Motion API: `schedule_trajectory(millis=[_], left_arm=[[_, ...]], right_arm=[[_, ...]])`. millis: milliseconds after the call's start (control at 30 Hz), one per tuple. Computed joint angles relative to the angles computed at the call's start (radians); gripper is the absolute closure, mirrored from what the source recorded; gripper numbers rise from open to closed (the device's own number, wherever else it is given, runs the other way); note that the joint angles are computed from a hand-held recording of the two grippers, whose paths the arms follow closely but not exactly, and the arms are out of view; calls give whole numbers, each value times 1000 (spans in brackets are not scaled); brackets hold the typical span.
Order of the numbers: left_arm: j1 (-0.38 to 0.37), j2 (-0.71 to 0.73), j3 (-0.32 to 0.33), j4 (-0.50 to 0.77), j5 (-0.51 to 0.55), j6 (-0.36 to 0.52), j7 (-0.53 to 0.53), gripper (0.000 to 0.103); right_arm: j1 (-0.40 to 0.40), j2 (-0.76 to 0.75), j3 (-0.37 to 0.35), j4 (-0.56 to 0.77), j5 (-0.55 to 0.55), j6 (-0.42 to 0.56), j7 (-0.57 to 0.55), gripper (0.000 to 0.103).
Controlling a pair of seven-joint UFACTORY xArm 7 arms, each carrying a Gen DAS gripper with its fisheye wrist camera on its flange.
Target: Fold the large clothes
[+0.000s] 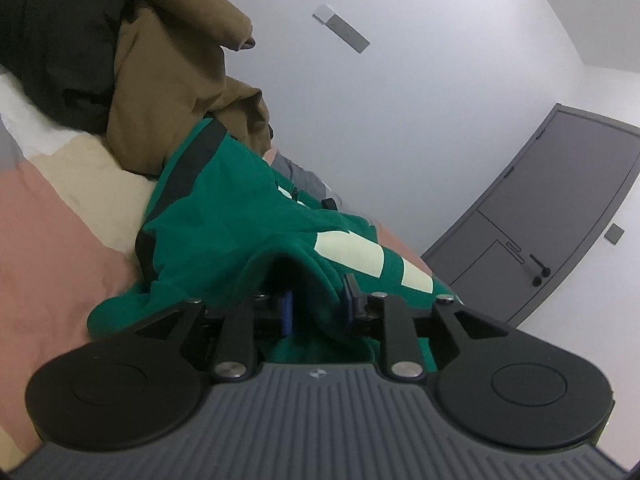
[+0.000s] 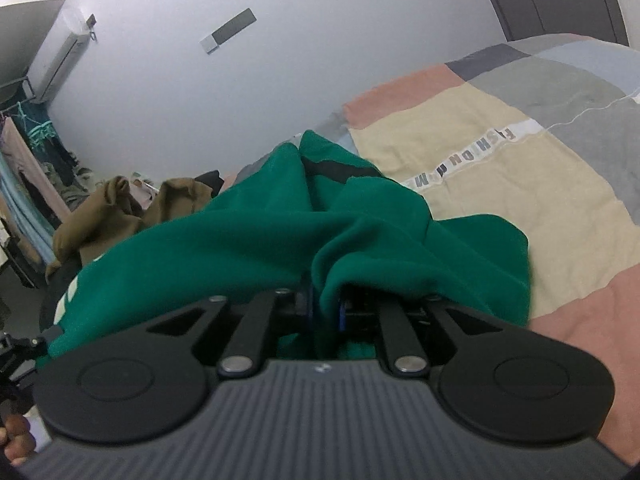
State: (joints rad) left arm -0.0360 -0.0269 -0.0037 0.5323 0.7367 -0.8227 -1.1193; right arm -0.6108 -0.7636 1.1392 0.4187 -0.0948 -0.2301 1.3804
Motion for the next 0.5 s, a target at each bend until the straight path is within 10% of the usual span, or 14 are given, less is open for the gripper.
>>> schedule_trajectory(millis=[167, 333, 500], left_arm=[[25, -65, 34, -23, 124, -1, -127, 40], [28, -229, 87, -110, 252, 46, -233, 30], [-18, -432, 155, -187, 374, 162, -293, 26]], right_arm=[[89, -44, -62, -9, 12, 65, 23, 82], [254, -126, -167, -52, -1, 122, 57, 42], [427, -222, -254, -59, -40, 266, 82, 33]])
